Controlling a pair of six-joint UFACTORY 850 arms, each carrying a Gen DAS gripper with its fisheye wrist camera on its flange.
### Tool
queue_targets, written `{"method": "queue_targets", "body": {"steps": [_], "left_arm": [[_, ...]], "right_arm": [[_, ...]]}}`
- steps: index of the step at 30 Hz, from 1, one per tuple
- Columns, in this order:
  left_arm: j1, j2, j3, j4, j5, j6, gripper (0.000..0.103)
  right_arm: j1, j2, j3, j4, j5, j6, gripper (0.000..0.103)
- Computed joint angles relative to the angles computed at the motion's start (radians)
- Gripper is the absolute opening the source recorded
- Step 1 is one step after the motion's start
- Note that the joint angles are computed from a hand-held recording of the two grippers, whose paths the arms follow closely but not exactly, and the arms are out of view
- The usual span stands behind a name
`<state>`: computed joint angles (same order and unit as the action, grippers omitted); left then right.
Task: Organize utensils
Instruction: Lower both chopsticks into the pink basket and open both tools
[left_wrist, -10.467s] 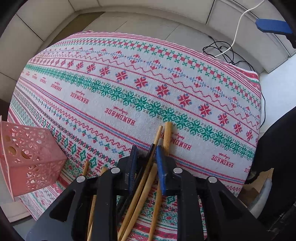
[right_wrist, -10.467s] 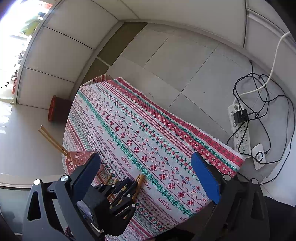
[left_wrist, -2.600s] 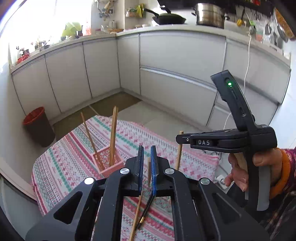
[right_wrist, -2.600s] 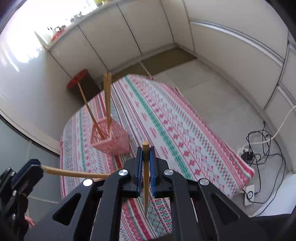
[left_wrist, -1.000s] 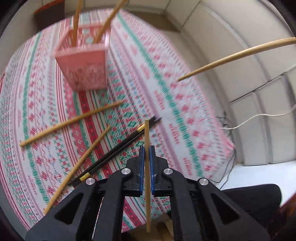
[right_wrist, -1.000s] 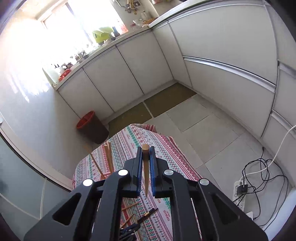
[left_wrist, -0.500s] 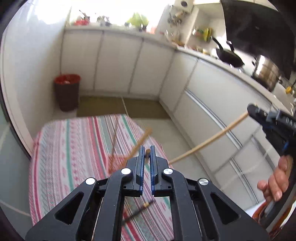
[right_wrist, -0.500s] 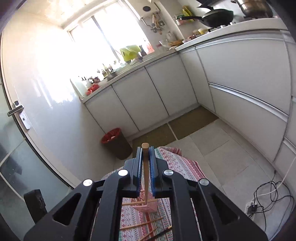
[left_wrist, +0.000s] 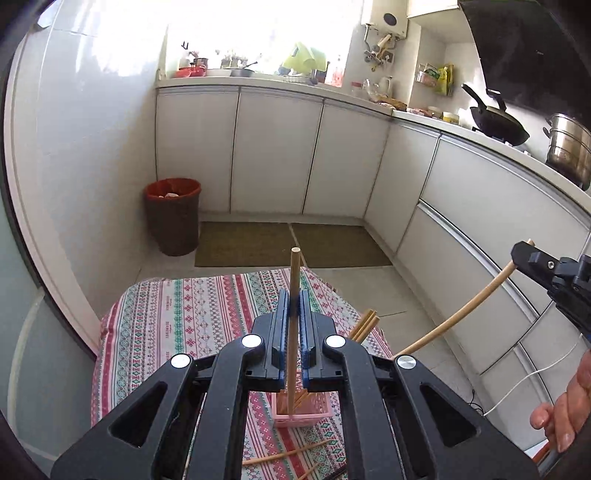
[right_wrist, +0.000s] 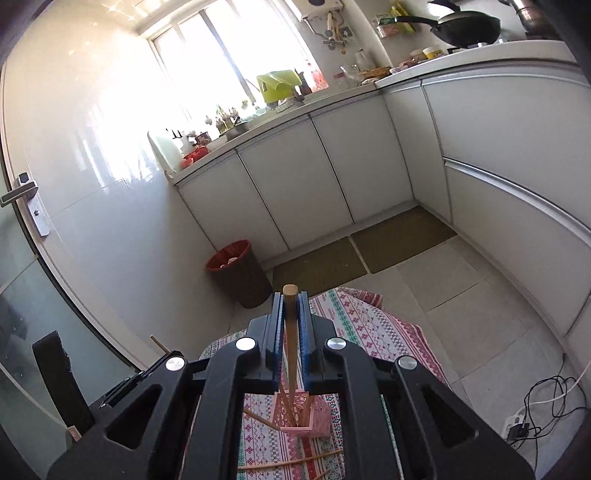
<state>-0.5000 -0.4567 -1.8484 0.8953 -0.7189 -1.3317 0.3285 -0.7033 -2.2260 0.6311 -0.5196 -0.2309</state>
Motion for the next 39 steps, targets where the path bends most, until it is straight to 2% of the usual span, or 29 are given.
{"method": "queue_targets", "body": {"steps": [4, 7, 9, 11, 15, 18, 20, 21, 22, 24, 27, 33, 35, 37, 39], "left_arm": [[0.006, 0.011, 0.019, 0.019, 0.019, -0.027, 0.004], [0.026, -0.016, -0.010, -0.114, 0.030, 0.084, 0.007], [0.038, -0.021, -0.006, -0.165, 0.030, 0.096, 0.021], [0.038, -0.003, 0.019, -0.122, 0.025, 0.036, 0.021], [0.027, 0.051, 0.075, 0.002, 0.017, -0.104, 0.031], [0.027, 0.068, 0.097, 0.026, 0.022, -0.137, 0.035], [0.029, 0.064, 0.091, 0.013, 0.016, -0.121, 0.036], [0.029, 0.061, 0.092, 0.003, 0.012, -0.111, 0.036], [0.029, 0.057, 0.088, -0.007, 0.007, -0.097, 0.036], [0.028, 0.054, 0.088, -0.019, 0.002, -0.079, 0.038], [0.023, 0.054, 0.093, -0.010, -0.005, -0.085, 0.047], [0.003, 0.046, 0.092, 0.020, -0.036, -0.103, 0.058], [-0.003, 0.046, 0.097, 0.025, -0.041, -0.107, 0.061], [-0.010, 0.038, 0.093, 0.017, -0.055, -0.095, 0.064], [-0.016, 0.032, 0.093, 0.019, -0.072, -0.097, 0.074]], "right_arm": [[0.011, -0.026, -0.035, -0.033, -0.009, 0.026, 0.008], [0.019, -0.033, -0.042, -0.046, -0.015, 0.026, 0.008], [0.025, -0.037, -0.044, -0.062, -0.015, 0.029, 0.008], [0.028, -0.053, -0.068, -0.073, -0.030, 0.036, 0.008], [0.032, -0.092, -0.127, -0.094, -0.063, 0.056, 0.008], [0.042, -0.124, -0.167, -0.114, -0.081, 0.070, 0.008], [0.050, -0.147, -0.188, -0.113, -0.089, 0.043, 0.012], [0.053, -0.156, -0.196, -0.106, -0.095, 0.026, 0.019], [0.054, -0.156, -0.187, -0.097, -0.094, 0.013, 0.034], [0.058, -0.140, -0.149, -0.094, -0.070, 0.001, 0.047], [0.064, -0.119, -0.118, -0.150, -0.041, 0.023, 0.047], [0.067, -0.075, -0.039, -0.266, -0.001, 0.067, 0.052], [0.066, -0.061, -0.011, -0.304, 0.006, 0.082, 0.056], [0.065, -0.042, 0.030, -0.326, 0.017, 0.083, 0.064], [0.067, -0.017, 0.080, -0.375, 0.047, 0.107, 0.073]]}}
